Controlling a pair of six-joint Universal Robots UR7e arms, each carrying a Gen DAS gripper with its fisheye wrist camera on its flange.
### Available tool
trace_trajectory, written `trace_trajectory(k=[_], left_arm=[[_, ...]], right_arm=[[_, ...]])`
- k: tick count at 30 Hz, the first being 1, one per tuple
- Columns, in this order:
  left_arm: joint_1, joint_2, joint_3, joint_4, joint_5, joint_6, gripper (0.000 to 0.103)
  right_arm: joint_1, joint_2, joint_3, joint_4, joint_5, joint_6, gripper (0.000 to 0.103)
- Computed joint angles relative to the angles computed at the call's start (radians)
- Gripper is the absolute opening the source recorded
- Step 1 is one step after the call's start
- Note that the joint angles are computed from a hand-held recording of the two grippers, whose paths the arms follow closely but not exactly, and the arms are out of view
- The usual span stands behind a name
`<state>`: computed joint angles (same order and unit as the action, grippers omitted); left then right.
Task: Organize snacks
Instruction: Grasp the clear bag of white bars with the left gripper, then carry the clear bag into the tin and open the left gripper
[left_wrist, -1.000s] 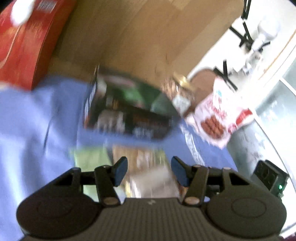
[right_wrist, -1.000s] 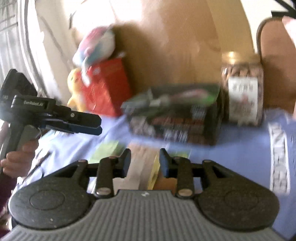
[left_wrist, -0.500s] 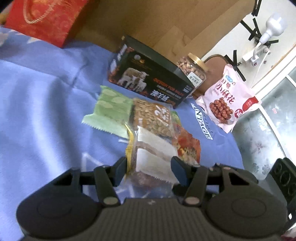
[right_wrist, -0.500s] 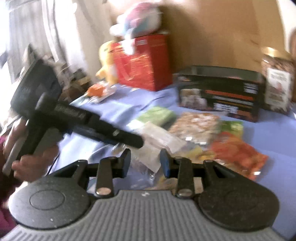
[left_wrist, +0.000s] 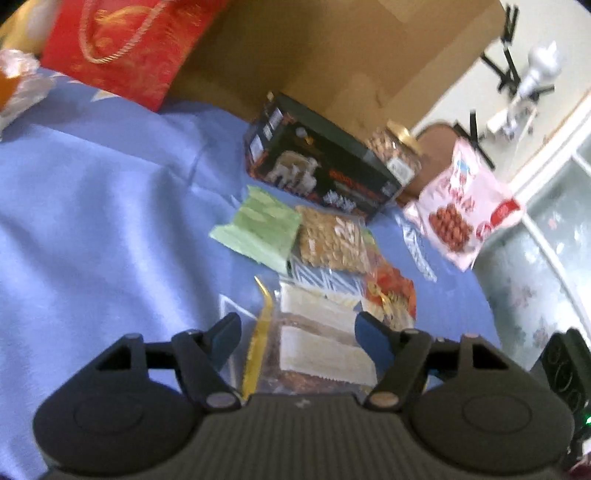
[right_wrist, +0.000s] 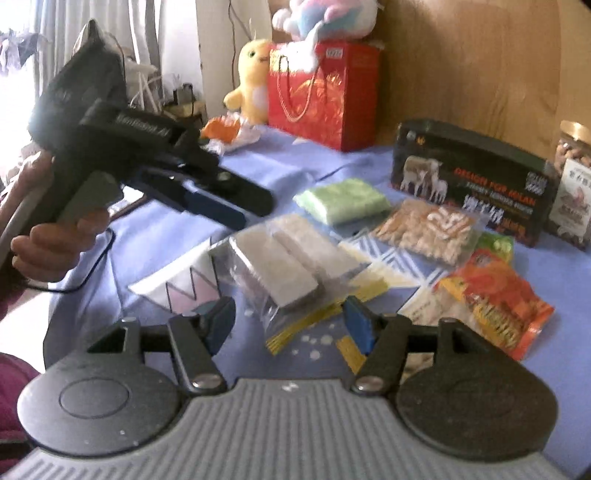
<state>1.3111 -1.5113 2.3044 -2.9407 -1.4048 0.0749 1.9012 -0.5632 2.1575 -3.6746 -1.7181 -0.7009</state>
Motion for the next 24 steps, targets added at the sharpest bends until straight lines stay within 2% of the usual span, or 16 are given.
trace_trajectory(k=[2, 3, 5, 8, 10, 12, 15, 19, 24], left_arm=[[-0.012, 0.018, 0.015, -0.031, 0.021, 0.020, 0.060], [-0.017, 0.016, 0.019, -0.029, 0.031, 0.031, 0.051], [-0.007, 0.003, 0.003, 0.028, -0.012, 0.002, 0.046], [0.007, -0.018, -0.014, 0.046, -0.071, -0.029, 0.045], [-0.004, -0.028, -0.016, 0.034, -0.081, -0.026, 0.045], [-0.034, -0.026, -0.015, 0.019, -0.051, -0.009, 0.045], [-0.069, -0.002, -0.020, 0.009, 0.002, 0.007, 0.045], [-0.096, 0.040, -0.065, 0.011, 0.018, 0.022, 0.045], [-0.137, 0.115, -0.151, -0.059, 0.028, 0.072, 0.046]], right_arm=[[0.001, 0.023, -0.010, -0.023, -0.006, -0.004, 0.065], [0.006, 0.034, -0.016, -0.037, -0.013, -0.007, 0.062], [0.011, 0.035, -0.024, -0.043, -0.020, -0.001, 0.038], [-0.009, 0.010, -0.012, -0.049, 0.045, 0.031, 0.036], [-0.010, 0.010, -0.007, -0.095, 0.067, 0.028, 0.035], [-0.008, 0.014, -0.005, -0.137, 0.075, 0.007, 0.035], [-0.014, 0.013, -0.016, -0.138, 0.065, -0.001, 0.035], [-0.023, 0.002, -0.036, -0.146, 0.065, 0.001, 0.035], [-0.038, -0.014, -0.108, -0.166, 0.105, -0.007, 0.035]])
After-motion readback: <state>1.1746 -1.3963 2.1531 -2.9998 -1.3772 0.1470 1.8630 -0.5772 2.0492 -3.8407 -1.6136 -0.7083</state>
